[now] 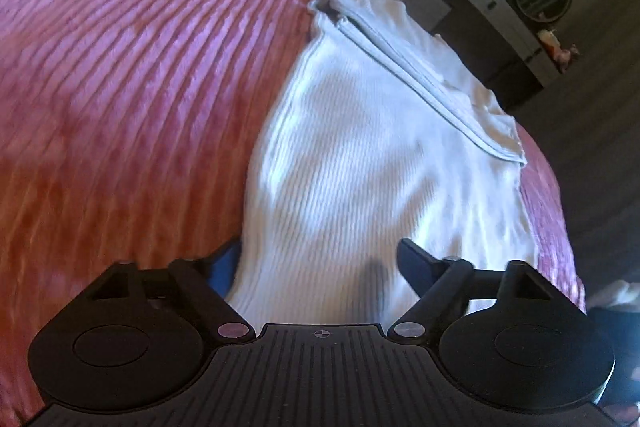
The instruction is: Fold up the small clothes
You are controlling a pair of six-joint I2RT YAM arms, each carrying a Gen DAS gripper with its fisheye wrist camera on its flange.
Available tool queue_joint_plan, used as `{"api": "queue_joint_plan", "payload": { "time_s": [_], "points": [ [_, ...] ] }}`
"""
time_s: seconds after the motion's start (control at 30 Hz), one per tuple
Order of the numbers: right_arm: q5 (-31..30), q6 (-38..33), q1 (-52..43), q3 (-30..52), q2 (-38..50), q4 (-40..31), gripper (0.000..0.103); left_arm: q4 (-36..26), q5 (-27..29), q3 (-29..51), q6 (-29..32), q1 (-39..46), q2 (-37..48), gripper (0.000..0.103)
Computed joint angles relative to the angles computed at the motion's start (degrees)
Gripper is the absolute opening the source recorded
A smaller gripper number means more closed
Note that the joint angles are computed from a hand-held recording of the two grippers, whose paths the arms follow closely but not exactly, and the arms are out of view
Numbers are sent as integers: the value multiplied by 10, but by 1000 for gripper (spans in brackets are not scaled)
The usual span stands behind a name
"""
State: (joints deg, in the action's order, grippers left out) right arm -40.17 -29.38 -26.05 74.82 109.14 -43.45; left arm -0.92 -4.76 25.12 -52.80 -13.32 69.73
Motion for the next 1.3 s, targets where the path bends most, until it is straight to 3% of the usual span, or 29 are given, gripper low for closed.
{"api": "queue_joint_plan", "payload": {
  "time_s": [0.13, 0.27, 0.4, 0.57, 0.63, 0.67, 0.7, 0.93, 1.03, 1.13, 1.2, 1.3],
  "points": [
    [-32, -28, -18, 21, 21, -51, 22, 29, 41, -36, -36, 25, -26, 70],
    [-47, -29, -37, 50, 53, -85, 18, 21, 71, -49, -43, 53, -46, 52],
    [-68, -63, -50, 84, 87, -140, 22, -3, 77, -49, -40, 59, -60, 54],
    [-67, -88, -50, 96, 104, -171, 21, 9, 108, -51, -33, 72, -50, 52],
    [-63, -83, -42, 86, 94, -160, 16, 5, 130, -45, -18, 83, -43, 37],
    [-66, -86, -42, 85, 92, -159, 11, 1, 148, -40, -8, 91, -36, 16],
    [-71, -89, -43, 84, 88, -160, 11, -4, 167, -34, -1, 100, -29, 12],
    [-164, -45, -33, 140, 109, -188, 10, -31, 272, 0, 51, 159, -67, 12],
    [-199, 47, -13, 143, 100, -118, 9, -29, 298, 45, 56, 187, -54, 12],
    [-194, 186, 24, 133, 83, 25, 9, 4, 310, 92, 50, 212, -18, 12],
    [-168, 279, 50, 133, 80, 126, 9, 22, 303, 129, 50, 220, 18, 12],
    [-112, 366, 83, 159, 100, 221, 9, 45, 275, 195, 69, 230, 95, 12]
  ]
}}
